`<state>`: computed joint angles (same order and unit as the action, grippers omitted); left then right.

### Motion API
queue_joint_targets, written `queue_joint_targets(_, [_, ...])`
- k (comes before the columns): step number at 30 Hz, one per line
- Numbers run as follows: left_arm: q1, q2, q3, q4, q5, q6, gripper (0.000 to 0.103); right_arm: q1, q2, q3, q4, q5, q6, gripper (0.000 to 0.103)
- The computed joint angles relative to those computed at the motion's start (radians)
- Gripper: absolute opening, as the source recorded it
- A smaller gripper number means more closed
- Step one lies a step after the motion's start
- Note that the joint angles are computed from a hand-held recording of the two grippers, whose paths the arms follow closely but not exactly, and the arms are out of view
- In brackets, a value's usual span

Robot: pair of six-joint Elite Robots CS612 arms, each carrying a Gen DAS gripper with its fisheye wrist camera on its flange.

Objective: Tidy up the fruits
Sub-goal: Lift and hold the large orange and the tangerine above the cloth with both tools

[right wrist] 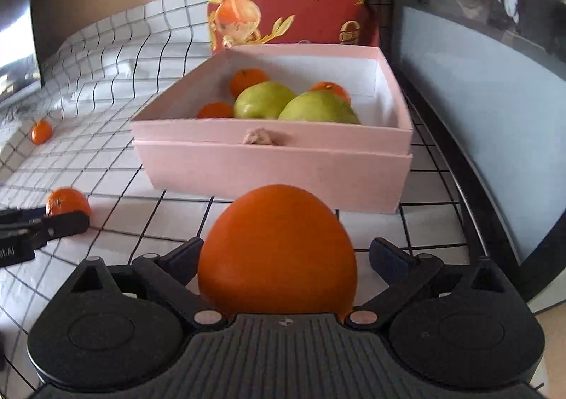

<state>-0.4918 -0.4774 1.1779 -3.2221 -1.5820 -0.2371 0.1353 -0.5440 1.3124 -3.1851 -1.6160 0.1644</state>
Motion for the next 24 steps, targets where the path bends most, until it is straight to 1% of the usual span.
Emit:
queue_joint_targets(3, [-0.001,0.000,0.000,0.001,0.002,0.001,0.050,0.001,-0.002,0.008,-0.015,0.001,-0.008,0.093])
queue_joint_targets(5, [-0.001,0.000,0.000,0.001,0.001,0.000,0.050,0.006,-0.001,0.009,-0.021,-0.004,-0.035,0.081])
queue_joint_targets(6, [-0.001,0.000,0.000,0.002,0.002,0.000,0.050,0.010,-0.001,0.010,-0.024,-0.011,-0.054,0.079])
queue_joint_targets(7, [-0.001,0.000,0.000,0.002,0.002,0.000,0.050,0.015,-0.002,0.011,-0.026,-0.035,-0.073,0.073])
queue_joint_targets(8, [-0.001,0.000,0.000,0.002,0.002,0.000,0.050,0.019,-0.002,0.014,-0.036,-0.055,-0.091,0.070])
queue_joint_targets(10, [-0.001,0.000,-0.001,0.002,0.001,0.000,0.050,0.020,-0.010,0.022,-0.027,-0.055,-0.117,0.070])
queue_joint_targets(12, [-0.001,0.000,-0.001,0.002,0.001,0.000,0.050,0.013,-0.022,0.034,-0.012,-0.031,-0.102,0.070])
queue_joint_targets(15, [-0.001,0.000,-0.001,0.002,0.002,0.001,0.050,-0.005,-0.045,0.061,0.014,0.054,-0.056,0.070])
queue_joint_targets(16, [-0.001,0.001,-0.001,0.002,0.002,0.001,0.050,-0.008,-0.051,0.070,0.011,0.071,-0.047,0.070])
queue_joint_targets(18, [-0.001,0.001,-0.002,0.002,0.001,0.000,0.050,-0.008,-0.057,0.081,0.005,0.078,-0.050,0.070])
queue_joint_targets(21, [0.000,0.001,-0.001,0.002,-0.001,-0.002,0.050,-0.002,-0.060,0.092,-0.012,0.064,-0.081,0.070])
queue_joint_targets(24, [-0.001,0.000,-0.001,0.002,0.000,-0.001,0.050,0.001,-0.062,0.096,-0.020,0.066,-0.102,0.070])
